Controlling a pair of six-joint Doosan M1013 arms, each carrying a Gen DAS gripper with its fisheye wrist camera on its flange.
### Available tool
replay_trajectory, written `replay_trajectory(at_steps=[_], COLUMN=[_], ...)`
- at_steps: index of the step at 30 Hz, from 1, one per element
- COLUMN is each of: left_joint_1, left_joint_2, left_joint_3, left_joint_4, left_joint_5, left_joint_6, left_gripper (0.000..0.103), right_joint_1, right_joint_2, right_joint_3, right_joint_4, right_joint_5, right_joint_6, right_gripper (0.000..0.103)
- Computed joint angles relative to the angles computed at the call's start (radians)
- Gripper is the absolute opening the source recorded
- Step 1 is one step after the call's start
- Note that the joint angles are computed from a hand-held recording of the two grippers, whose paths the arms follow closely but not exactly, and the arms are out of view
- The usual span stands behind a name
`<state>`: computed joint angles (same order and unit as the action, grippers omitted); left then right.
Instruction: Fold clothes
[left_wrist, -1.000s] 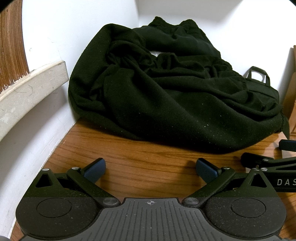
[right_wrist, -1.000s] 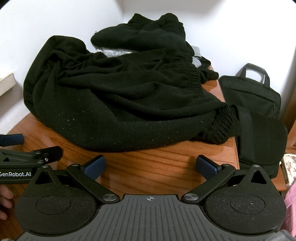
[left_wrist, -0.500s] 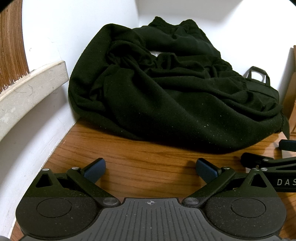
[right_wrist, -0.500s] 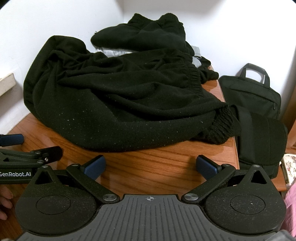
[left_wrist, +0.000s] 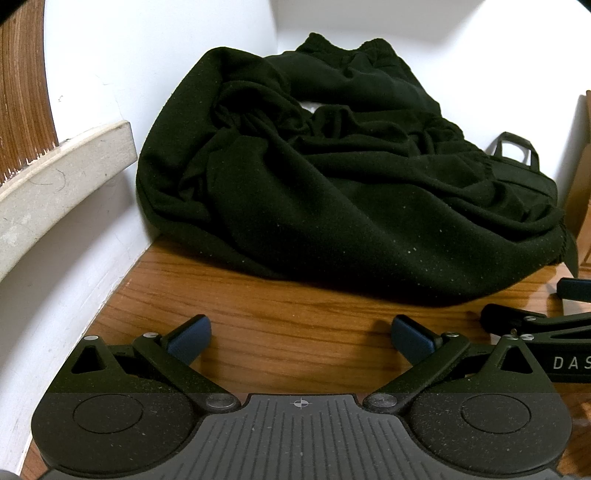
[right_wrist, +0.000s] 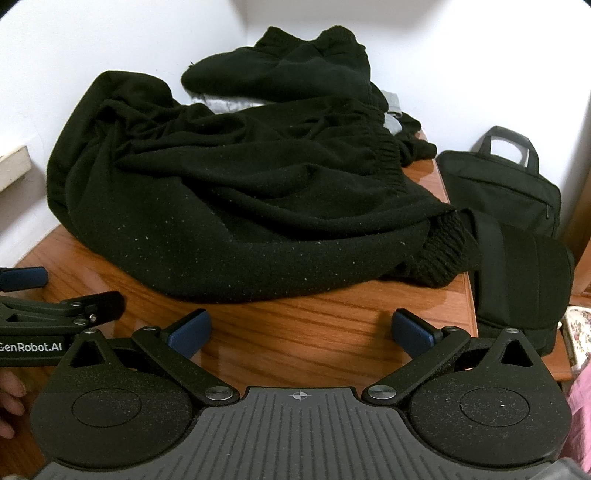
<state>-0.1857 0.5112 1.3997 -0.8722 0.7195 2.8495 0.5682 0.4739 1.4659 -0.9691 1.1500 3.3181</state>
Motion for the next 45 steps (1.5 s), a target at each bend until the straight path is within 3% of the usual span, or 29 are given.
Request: replay_trajectory(at_steps=[31,39,45], left_joint_1=[0.002,0.002,0.020], left_joint_2=[-0.002,-0.011,-0.030], left_joint_3=[0.004,0.011,0.017], left_joint_4=[-0.005,-0.029,-0.147], left_joint_5=[-0.003,-0.046,-0.036], left_joint_6=[0.006,-0.008,0.030], left_gripper=[0.103,0.103,0.103], right_joint_1=[-0.001,0.002,-0.010], right_joint_2=[0.001,0.008,-0.023], right_joint_3=[-0.001,-0.014,0.036], right_joint_4=[0.000,0.003,-0.020], right_joint_5=[-0.001,0.007,-0.085], right_joint_6=[-0.001,-0.005,-0.036], right_gripper=[0.103,0.103,0.103])
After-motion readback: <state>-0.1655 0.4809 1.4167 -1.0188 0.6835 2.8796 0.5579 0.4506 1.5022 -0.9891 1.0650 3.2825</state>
